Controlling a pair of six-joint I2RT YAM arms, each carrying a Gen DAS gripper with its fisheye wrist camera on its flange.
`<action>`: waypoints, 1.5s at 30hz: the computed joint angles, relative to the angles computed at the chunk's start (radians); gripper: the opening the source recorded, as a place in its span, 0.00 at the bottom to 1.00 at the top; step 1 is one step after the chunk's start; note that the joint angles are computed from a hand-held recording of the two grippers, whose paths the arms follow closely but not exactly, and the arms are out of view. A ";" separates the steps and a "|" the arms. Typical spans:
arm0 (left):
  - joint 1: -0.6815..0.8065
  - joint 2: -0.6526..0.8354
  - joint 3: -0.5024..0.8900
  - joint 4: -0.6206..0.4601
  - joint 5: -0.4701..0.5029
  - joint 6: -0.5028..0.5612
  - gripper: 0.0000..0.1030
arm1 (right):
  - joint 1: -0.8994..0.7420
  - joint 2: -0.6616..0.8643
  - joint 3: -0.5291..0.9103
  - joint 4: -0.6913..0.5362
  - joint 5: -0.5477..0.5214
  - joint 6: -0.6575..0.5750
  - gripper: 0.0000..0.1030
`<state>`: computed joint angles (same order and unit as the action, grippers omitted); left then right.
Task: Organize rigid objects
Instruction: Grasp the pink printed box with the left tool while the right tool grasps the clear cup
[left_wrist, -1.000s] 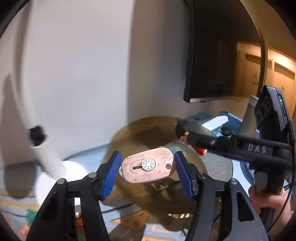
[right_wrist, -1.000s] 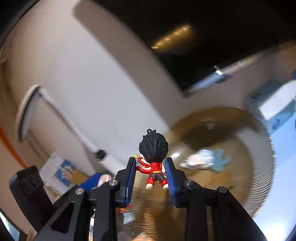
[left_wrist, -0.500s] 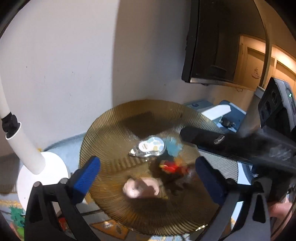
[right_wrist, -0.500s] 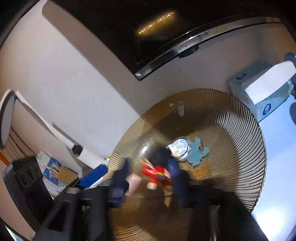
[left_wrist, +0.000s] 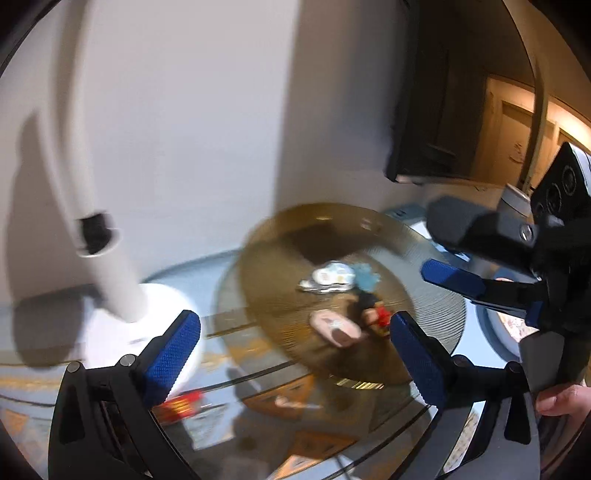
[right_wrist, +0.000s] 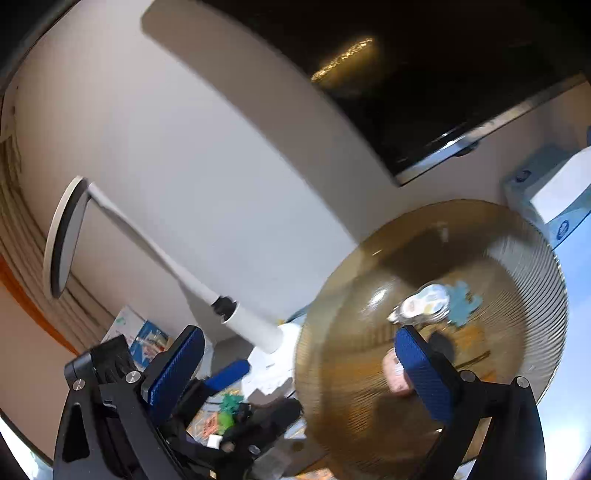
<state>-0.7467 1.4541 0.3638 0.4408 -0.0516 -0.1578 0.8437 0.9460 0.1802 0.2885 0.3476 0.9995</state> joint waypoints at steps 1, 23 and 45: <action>0.030 -0.030 -0.023 -0.007 0.011 0.005 0.99 | 0.034 0.027 0.018 0.002 0.023 0.010 1.00; 1.213 0.313 -0.182 0.141 0.565 0.648 0.99 | 0.416 0.914 0.535 -0.100 0.147 0.048 1.00; 1.040 0.442 -0.067 0.119 0.521 0.595 0.99 | 0.382 1.068 0.685 -0.283 0.102 -0.005 1.00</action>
